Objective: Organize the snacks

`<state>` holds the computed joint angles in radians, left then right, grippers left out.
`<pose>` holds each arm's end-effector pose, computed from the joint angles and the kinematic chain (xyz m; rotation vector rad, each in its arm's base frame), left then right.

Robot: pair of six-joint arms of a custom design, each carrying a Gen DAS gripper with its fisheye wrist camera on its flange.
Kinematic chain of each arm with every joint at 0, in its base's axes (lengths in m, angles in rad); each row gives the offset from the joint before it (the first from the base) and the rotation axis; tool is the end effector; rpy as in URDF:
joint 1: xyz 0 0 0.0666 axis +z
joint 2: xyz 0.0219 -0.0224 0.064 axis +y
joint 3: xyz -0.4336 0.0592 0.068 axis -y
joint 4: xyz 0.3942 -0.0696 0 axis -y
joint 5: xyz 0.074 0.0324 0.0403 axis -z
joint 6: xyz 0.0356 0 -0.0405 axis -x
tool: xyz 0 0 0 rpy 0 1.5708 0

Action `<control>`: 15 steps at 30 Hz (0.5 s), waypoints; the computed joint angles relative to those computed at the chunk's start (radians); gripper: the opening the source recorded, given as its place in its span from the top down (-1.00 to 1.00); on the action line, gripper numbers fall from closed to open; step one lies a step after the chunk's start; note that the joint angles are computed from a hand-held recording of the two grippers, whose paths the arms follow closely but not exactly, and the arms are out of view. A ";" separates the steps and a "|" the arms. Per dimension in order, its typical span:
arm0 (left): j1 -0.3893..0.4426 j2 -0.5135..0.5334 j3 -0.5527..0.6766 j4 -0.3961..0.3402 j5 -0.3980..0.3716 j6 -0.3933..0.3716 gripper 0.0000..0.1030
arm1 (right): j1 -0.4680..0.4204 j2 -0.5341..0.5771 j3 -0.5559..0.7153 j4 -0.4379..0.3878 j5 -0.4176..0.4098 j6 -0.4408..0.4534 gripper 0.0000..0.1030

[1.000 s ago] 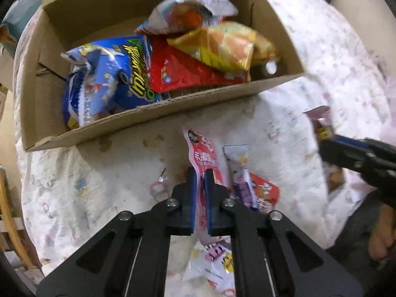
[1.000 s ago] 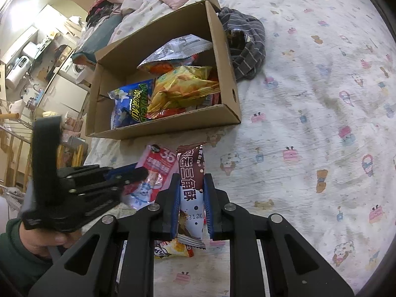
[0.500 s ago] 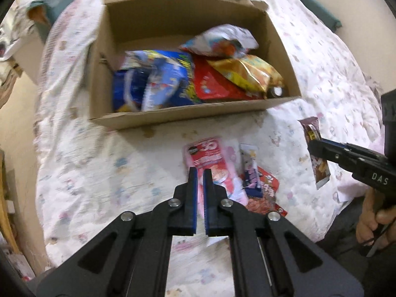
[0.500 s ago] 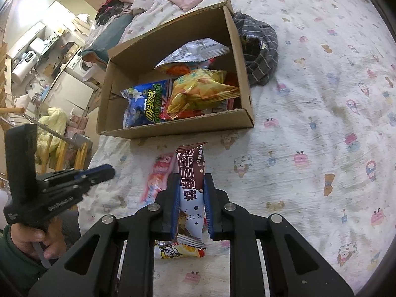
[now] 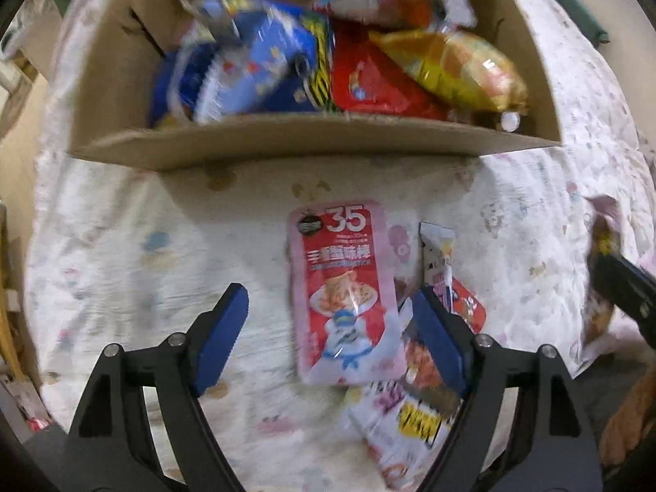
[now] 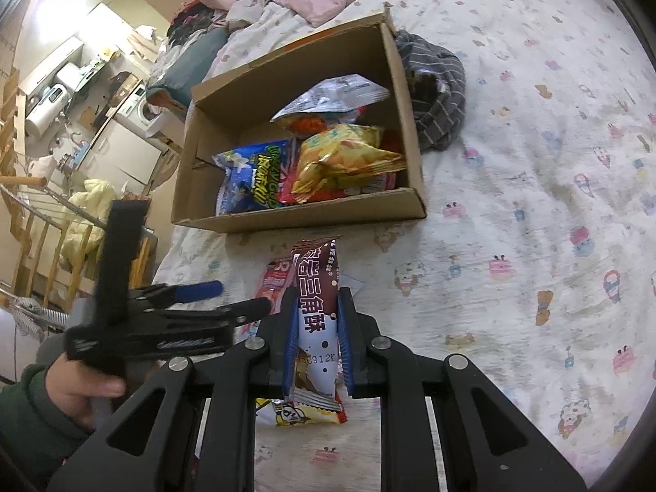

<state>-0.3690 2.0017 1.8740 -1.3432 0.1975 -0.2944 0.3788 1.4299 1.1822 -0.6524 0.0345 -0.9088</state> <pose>0.6189 -0.2473 0.3376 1.0023 2.8639 -0.3060 0.4451 0.1754 0.3868 0.6801 2.4479 0.4964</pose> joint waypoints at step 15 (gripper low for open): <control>-0.025 0.044 0.015 -0.045 -0.008 -0.001 -0.07 | 0.001 0.009 0.017 -0.005 -0.005 0.019 0.64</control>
<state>-0.3939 2.0461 1.8889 -1.3879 0.1893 -0.2954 0.3794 1.4384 1.1987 -0.6575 0.0298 -0.8894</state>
